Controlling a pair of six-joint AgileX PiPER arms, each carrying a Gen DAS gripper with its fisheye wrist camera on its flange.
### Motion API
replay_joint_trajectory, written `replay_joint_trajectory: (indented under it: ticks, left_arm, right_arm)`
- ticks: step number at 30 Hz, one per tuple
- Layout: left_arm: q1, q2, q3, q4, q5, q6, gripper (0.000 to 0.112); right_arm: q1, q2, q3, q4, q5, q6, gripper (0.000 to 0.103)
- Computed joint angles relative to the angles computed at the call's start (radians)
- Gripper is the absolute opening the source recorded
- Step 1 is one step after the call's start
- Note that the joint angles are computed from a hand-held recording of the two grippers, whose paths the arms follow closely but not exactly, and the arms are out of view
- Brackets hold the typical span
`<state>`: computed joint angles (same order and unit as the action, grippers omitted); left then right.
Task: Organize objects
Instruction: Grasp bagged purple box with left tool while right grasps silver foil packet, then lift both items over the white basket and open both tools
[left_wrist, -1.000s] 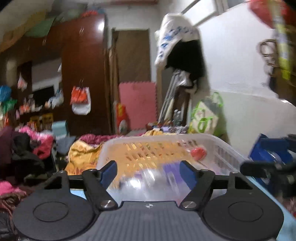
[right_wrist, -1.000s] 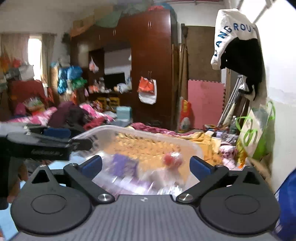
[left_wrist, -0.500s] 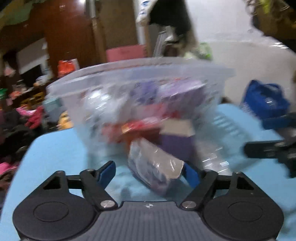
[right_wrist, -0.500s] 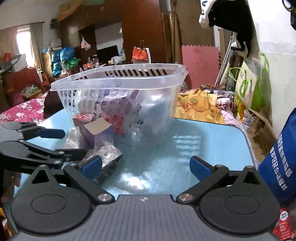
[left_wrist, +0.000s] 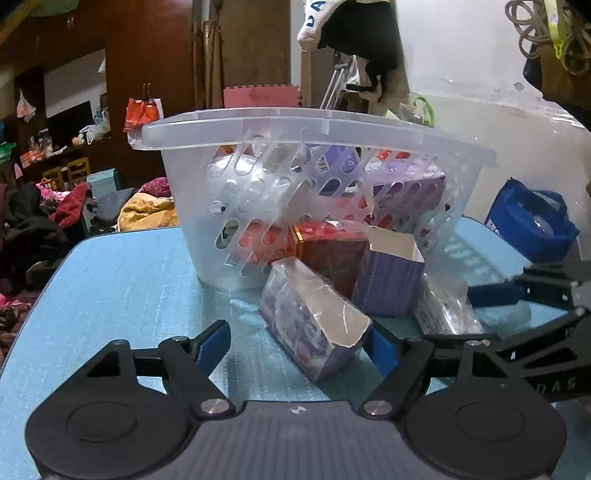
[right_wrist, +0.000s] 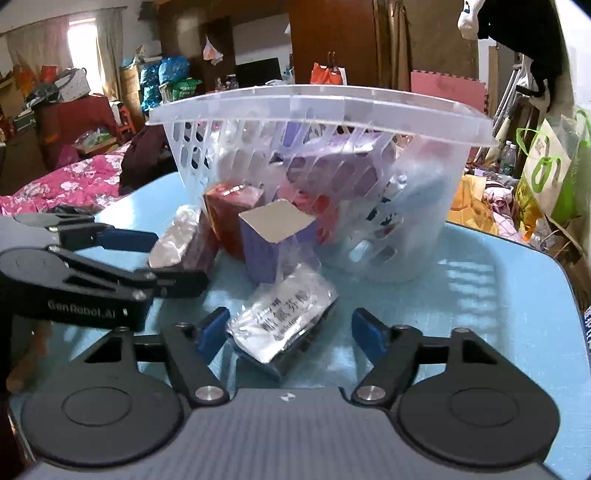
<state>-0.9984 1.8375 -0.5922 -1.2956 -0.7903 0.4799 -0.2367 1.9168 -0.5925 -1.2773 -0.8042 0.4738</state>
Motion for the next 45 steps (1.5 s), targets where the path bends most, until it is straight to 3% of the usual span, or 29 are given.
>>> replay_joint_trajectory:
  ticks: [4,9,11,13,15,18,21,24,27,30,34,37,39,41,43,45]
  left_arm:
    - [-0.004,0.015,-0.031,-0.038,0.000,0.046,0.082]
    - [-0.006,0.020,-0.046,-0.061,0.005,0.064,0.082]
    - [-0.005,0.019,-0.044,-0.057,0.005,0.053,0.076]
    - [-0.011,0.021,-0.045,-0.059,-0.005,0.056,0.059]
    - [-0.020,0.025,-0.052,-0.069,-0.016,0.074,0.058]
    - [-0.055,0.037,-0.061,-0.097,-0.067,0.101,0.058]
    - [-0.115,0.056,-0.070,-0.142,-0.165,0.107,0.058]
    - [-0.180,0.080,-0.066,-0.177,-0.281,0.073,0.058]
    - [-0.223,0.071,-0.032,-0.166,-0.339,0.013,0.058]
    - [-0.267,0.007,0.031,-0.137,-0.373,-0.034,0.058]
    - [-0.275,-0.175,0.078,-0.112,-0.398,0.031,0.058]
    - [-0.176,-0.304,0.014,-0.081,-0.332,0.212,0.058]
    - [-0.059,-0.339,-0.072,-0.076,-0.226,0.334,0.058]
    - [0.100,-0.337,-0.177,-0.089,-0.052,0.433,0.058]
    - [0.228,-0.300,-0.256,-0.111,0.101,0.477,0.059]
    - [0.325,-0.233,-0.326,-0.128,0.209,0.490,0.063]
  right_arm:
    - [-0.013,0.001,0.015,0.018,-0.003,-0.047,0.050]
    - [-0.048,0.005,0.044,0.034,-0.036,-0.115,0.042]
    - [-0.058,0.001,0.061,0.053,-0.048,-0.149,0.042]
    - [-0.060,-0.003,0.068,0.062,-0.054,-0.158,0.041]
    - [-0.066,-0.004,0.078,0.078,-0.063,-0.177,0.041]
    - [-0.073,-0.004,0.085,0.086,-0.078,-0.191,0.040]
    - [-0.078,-0.003,0.096,0.105,-0.102,-0.212,0.040]
    - [-0.105,-0.001,0.114,0.103,-0.147,-0.241,0.040]
    - [-0.145,-0.004,0.147,0.105,-0.207,-0.296,0.040]
    - [-0.231,-0.055,0.178,-0.004,-0.284,-0.257,0.040]
    - [-0.280,-0.255,0.213,-0.066,-0.361,-0.153,0.040]
    - [-0.169,-0.397,0.136,-0.033,-0.284,0.014,0.040]
    - [-0.042,-0.424,0.044,0.016,-0.144,0.105,0.040]
    - [0.070,-0.385,-0.073,0.019,-0.005,0.199,0.040]
    - [0.162,-0.333,-0.146,0.079,0.119,0.183,0.041]
    - [0.214,-0.275,-0.203,0.117,0.198,0.173,0.048]
